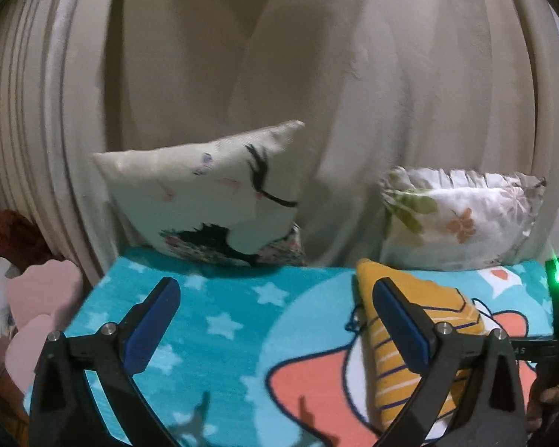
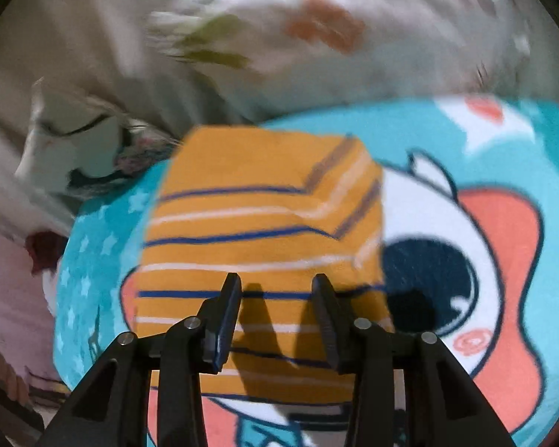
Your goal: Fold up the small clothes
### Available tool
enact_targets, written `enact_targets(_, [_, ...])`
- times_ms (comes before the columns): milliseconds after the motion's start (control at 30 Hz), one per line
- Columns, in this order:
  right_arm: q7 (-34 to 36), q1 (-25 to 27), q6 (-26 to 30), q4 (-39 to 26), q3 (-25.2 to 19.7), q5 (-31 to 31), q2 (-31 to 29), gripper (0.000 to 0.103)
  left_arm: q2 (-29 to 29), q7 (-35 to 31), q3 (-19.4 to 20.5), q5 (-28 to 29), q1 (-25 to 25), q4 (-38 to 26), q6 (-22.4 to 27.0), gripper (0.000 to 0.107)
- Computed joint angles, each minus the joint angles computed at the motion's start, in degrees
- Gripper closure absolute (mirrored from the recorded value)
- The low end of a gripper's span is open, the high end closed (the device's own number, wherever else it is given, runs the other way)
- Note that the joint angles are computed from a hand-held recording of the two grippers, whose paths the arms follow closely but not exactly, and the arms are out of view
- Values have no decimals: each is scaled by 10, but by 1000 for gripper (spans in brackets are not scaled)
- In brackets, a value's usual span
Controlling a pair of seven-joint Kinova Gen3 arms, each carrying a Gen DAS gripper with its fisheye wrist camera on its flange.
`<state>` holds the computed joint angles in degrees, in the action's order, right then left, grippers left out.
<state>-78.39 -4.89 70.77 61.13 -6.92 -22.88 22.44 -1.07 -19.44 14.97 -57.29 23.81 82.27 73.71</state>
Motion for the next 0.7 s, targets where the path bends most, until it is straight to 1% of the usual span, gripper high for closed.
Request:
enact_targets(67, [7, -23, 6, -22, -11, 7, 3, 60, -16, 10, -3, 0, -5, 17, -13, 5])
enact_targets(167, [-13, -68, 15, -63, -13, 31, 28, 60, -34, 22, 7, -7, -18, 35, -19, 5])
enact_targets(267, [-48, -128, 26, -115, -1, 83, 75, 59, -54, 26, 23, -19, -29, 53, -16, 5])
enact_targets(300, [-61, -142, 38, -139, 4, 99, 97, 58, -60, 24, 26, -17, -34, 58, -19, 5])
enact_targets(367, [-82, -154, 65, -179, 7, 113, 125, 58, -76, 5, 27, 2, -46, 66, -31, 5])
enact_targets(400, [-93, -162, 69, -188, 11, 122, 126, 56, -83, -11, 26, 14, -52, 69, -35, 5])
enact_targets(433, [-98, -167, 69, -192, 11, 128, 121, 56, -86, -19, 30, 18, -59, 71, -34, 5])
enact_targets(500, [-89, -170, 53, -178, 2, 130, 102, 55, -88, -30, 42, 19, -73, 76, -23, 5])
enact_targets(567, [-77, -177, 29, -143, -2, 138, 77, 51, -86, -37, 50, 25, -84, 73, -14, 5])
enact_targets(633, [-81, -178, 2, -93, -3, 140, 52, 48, -94, -31, 54, 21, -90, 84, -29, 5])
enact_targets(667, [-87, -174, -7, -70, -3, 136, 42, 47, -100, -28, 59, 21, -100, 90, -41, 5])
enact_targets(700, [-96, -173, -18, -49, -1, 138, 34, 47, -109, -20, 55, 17, -99, 102, -63, 5])
